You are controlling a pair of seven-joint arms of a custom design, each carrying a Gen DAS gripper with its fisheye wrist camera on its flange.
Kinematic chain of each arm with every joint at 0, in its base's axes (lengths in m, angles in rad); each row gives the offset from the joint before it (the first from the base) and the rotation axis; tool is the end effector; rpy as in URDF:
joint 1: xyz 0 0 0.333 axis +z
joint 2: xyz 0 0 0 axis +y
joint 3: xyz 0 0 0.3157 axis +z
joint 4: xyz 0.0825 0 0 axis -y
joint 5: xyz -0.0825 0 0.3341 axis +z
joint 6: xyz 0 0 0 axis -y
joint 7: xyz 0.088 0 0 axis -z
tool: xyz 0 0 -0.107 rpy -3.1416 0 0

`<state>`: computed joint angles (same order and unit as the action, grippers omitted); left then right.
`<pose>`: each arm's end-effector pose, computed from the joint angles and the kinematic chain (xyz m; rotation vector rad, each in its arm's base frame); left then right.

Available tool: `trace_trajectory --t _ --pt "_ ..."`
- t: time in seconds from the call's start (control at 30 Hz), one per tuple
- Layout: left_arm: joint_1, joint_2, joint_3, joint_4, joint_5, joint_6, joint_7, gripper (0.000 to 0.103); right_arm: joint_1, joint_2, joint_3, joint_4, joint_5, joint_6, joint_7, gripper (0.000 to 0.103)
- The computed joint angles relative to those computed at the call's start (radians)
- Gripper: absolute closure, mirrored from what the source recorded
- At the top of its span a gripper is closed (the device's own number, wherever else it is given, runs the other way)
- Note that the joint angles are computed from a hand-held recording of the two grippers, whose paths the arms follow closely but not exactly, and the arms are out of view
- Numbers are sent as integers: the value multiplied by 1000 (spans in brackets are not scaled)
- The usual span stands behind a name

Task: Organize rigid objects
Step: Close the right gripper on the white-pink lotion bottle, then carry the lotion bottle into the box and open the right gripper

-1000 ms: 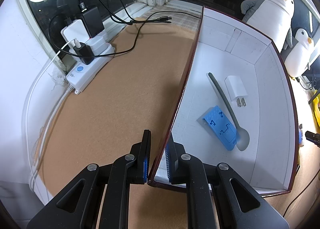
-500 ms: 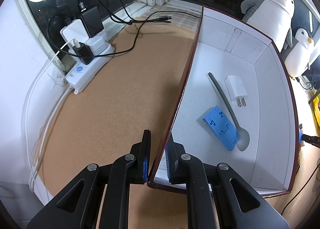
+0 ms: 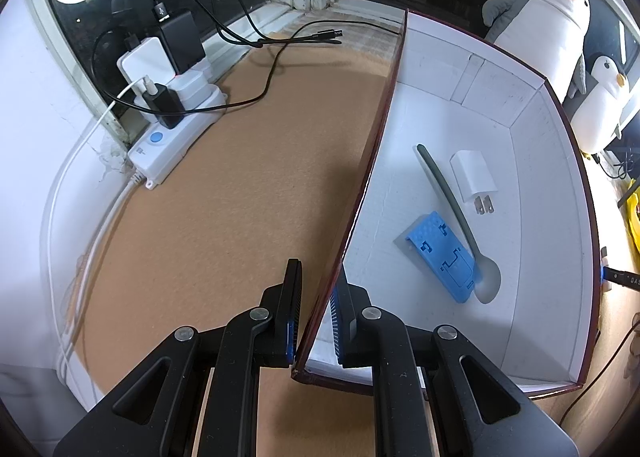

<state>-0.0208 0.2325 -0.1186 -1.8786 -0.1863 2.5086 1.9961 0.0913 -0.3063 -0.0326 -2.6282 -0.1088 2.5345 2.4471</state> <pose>0.5993 -0.0773 0.4562 -1.5546 2.4175 -0.5391 0.3918 0.0241 0.4051 -1.1994 2.6986 -0.1849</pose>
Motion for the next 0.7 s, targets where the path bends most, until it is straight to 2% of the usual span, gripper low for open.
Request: trace_trajectory --t 0.13,0.23,0.43,0.7 --pt "0 0 0 0 0 0 0 91 -5 -24 8 -17 -8 20 29 85" --pt "-3 2 0 -4 2 4 -5 91 -9 -65 21 -20 -35 2 47 85" --pt "-7 22 -3 13 5 1 -6 91 14 -110 47 13 -64 -3 80 85" --pt "-6 55 -8 52 -7 -15 11 91 89 -20 80 183 -75 11 55 85"
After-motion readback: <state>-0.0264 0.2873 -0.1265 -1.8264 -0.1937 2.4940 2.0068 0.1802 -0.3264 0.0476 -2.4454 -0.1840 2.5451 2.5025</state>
